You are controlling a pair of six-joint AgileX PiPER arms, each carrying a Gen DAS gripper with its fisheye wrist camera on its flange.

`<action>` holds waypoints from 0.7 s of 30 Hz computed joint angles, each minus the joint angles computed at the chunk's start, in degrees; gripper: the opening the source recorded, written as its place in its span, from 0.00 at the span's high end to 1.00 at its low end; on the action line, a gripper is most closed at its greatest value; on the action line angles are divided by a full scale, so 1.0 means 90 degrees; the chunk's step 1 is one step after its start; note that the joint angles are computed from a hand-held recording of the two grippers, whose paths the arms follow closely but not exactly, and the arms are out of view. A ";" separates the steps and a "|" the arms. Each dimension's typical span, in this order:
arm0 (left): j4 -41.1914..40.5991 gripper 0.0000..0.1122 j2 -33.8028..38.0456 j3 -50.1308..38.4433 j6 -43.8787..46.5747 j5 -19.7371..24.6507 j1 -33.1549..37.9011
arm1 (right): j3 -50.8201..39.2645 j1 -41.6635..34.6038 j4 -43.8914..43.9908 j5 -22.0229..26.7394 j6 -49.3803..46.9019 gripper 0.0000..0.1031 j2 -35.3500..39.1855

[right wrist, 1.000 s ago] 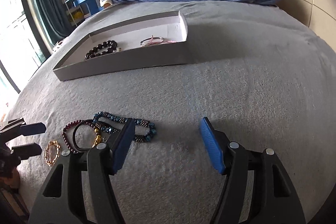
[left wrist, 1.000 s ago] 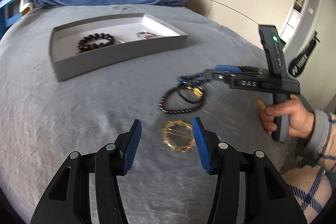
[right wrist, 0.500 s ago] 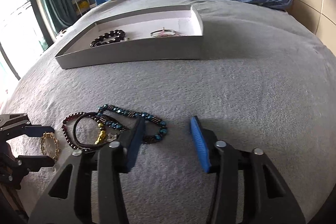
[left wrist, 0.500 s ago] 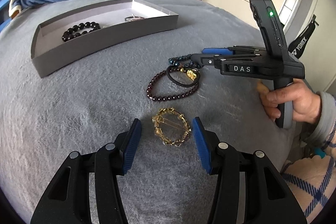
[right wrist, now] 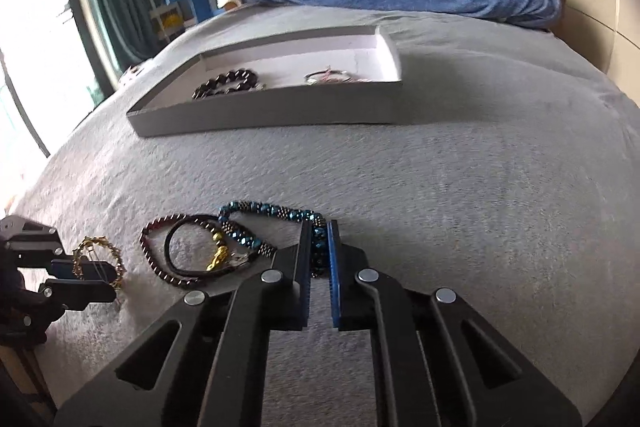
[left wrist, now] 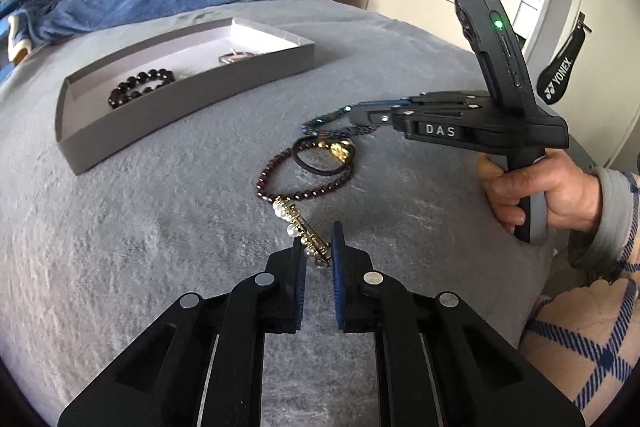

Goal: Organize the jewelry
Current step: 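Grasp the gold brooch with the left tool while the right tool grasps the blue beaded bracelet, then carry the gold brooch and blue beaded bracelet over the grey box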

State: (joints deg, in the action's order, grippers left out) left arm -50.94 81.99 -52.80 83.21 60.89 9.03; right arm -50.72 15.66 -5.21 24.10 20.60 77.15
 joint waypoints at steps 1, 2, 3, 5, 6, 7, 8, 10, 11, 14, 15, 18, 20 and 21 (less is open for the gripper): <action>-0.0040 0.89 0.0003 -0.0012 -0.0010 0.0010 0.0052 | 0.0047 -0.0021 -0.0088 -0.0034 0.0157 0.93 -0.0043; -0.0098 0.89 0.0038 -0.0049 -0.0035 0.0040 0.0132 | 0.0078 -0.0056 -0.0155 -0.0061 0.0291 0.93 -0.0071; -0.0139 0.89 0.0072 -0.0081 -0.0065 0.0069 0.0197 | 0.0125 -0.0107 -0.0226 -0.0096 0.0457 0.93 -0.0112; -0.0250 0.89 0.0215 -0.0212 -0.0173 0.0168 0.0373 | 0.0195 -0.0163 -0.0477 -0.0135 0.0869 0.93 -0.0183; -0.0287 0.89 0.0244 -0.0233 -0.0196 0.0191 0.0437 | 0.0224 -0.0181 -0.0574 -0.0142 0.1018 0.93 -0.0214; -0.0342 0.89 0.0298 -0.0288 -0.0254 0.0198 0.0522 | 0.0245 -0.0185 -0.0778 -0.0127 0.1299 0.93 -0.0236; -0.0374 0.89 0.0316 -0.0313 -0.0277 0.0201 0.0577 | 0.0254 -0.0181 -0.0979 -0.0101 0.1571 0.93 -0.0244; -0.0401 0.89 0.0335 -0.0381 -0.0309 0.0135 0.0644 | 0.0250 -0.0192 -0.1205 -0.0073 0.1868 0.93 -0.0227; -0.0382 0.89 0.0349 -0.0438 -0.0325 0.0054 0.0647 | 0.0241 -0.0199 -0.1275 -0.0056 0.1957 0.93 -0.0216; -0.0259 0.89 0.0358 -0.0560 -0.0364 -0.0200 0.0657 | 0.0236 -0.0232 -0.1360 -0.0049 0.2054 0.93 -0.0203; -0.0228 0.89 0.0384 -0.0602 -0.0397 -0.0232 0.0676 | 0.0250 -0.0250 -0.1323 -0.0068 0.2020 0.93 -0.0212; -0.0162 0.89 0.0548 -0.0610 -0.0515 -0.0438 0.0688 | 0.0308 -0.0362 -0.1018 -0.0189 0.1727 0.93 -0.0251; -0.0226 0.89 0.0648 -0.0629 -0.0555 -0.0427 0.0765 | 0.0365 -0.0472 -0.0603 -0.0315 0.1328 0.93 -0.0289; -0.0266 0.89 0.0662 -0.0632 -0.0529 -0.0381 0.0811 | 0.0397 -0.0542 -0.0294 -0.0387 0.1023 0.93 -0.0310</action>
State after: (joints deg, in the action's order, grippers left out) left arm -53.33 87.95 -58.49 78.44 57.47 16.33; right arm -47.15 10.78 -7.86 20.62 29.80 74.36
